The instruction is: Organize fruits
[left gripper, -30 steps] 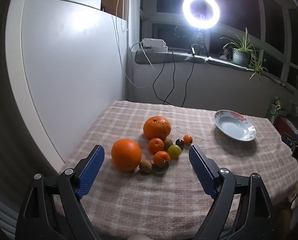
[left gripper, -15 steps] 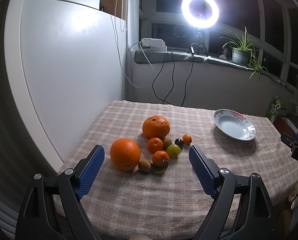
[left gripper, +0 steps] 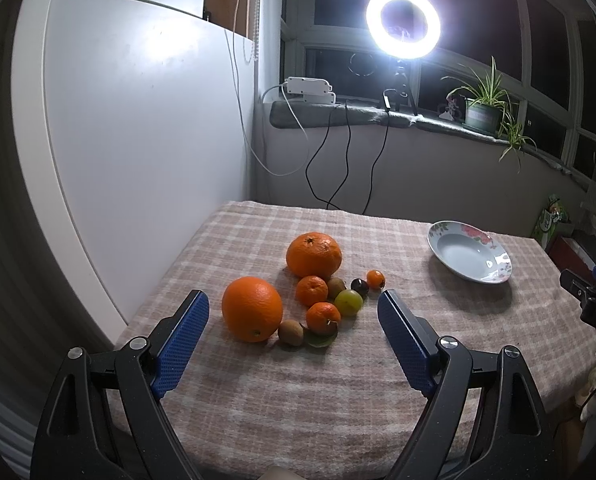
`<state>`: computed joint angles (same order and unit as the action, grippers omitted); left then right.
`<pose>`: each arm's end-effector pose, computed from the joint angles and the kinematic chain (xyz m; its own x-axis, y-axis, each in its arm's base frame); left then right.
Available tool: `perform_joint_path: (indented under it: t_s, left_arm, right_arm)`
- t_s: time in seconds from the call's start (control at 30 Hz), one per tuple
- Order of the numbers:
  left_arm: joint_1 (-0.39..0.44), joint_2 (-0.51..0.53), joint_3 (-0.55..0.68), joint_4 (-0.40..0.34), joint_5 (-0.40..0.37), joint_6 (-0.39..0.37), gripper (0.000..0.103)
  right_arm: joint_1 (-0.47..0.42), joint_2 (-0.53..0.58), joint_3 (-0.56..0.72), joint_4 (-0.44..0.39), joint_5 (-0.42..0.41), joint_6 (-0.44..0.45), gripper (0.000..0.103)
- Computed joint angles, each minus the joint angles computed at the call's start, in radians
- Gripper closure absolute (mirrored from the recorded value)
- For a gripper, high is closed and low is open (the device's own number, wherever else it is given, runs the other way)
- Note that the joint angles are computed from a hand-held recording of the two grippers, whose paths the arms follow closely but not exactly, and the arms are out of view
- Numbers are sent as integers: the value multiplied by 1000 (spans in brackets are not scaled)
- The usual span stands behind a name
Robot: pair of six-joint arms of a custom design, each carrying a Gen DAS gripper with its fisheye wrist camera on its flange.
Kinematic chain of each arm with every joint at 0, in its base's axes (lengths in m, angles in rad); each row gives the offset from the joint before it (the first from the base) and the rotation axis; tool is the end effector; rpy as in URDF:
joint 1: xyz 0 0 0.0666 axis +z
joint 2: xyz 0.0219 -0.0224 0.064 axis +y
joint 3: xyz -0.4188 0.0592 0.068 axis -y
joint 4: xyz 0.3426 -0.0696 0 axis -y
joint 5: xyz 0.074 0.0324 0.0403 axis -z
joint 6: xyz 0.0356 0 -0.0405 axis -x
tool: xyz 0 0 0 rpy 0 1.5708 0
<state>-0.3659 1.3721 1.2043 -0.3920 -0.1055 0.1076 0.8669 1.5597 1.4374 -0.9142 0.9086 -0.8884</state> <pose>0.4086 -0.1530 0.4391 -0.5223 0.0857 -0.8485 0.2176 0.9754 -0.0354 0.3284 0.3429 0.4257 -0.5133 0.1327 -0.8479 0.3006 0.9532 -0.0328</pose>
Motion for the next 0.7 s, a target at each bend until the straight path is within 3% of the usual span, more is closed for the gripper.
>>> perform_joint_path:
  t_s: [0.7]
  left_arm:
    - [1, 0, -1, 0, 1, -1, 16]
  right_arm:
    - [3, 4, -2, 5, -7, 1, 0]
